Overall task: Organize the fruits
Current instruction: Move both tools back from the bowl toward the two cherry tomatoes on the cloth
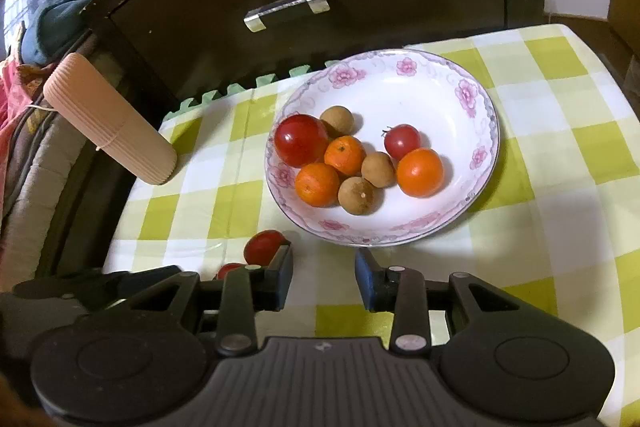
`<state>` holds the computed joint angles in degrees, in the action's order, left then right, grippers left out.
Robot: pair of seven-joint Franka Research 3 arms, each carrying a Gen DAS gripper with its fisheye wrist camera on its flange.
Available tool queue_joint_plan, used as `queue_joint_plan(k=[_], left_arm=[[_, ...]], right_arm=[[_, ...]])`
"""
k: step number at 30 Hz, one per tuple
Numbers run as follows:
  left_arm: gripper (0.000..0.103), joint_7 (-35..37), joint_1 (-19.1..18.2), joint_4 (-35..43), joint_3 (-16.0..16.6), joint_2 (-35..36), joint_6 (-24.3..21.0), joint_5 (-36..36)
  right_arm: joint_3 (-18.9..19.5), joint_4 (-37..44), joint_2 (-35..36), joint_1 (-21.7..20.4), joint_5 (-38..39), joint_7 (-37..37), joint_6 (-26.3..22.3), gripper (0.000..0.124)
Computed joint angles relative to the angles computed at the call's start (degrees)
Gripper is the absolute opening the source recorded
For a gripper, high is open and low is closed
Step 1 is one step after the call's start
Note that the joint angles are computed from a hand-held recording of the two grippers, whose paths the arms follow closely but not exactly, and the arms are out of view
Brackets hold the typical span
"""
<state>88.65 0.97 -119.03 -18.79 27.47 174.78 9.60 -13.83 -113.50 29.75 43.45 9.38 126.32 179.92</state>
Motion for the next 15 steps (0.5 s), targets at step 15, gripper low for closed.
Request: queue_joint_plan(k=[15], left_arm=[[0.033, -3.17, -1.35, -0.78, 2.18, -0.56, 0.71, 2.95]], right_arm=[[0.28, -0.70, -0.54, 0.02, 1.75, -1.73, 1.08, 0.033]])
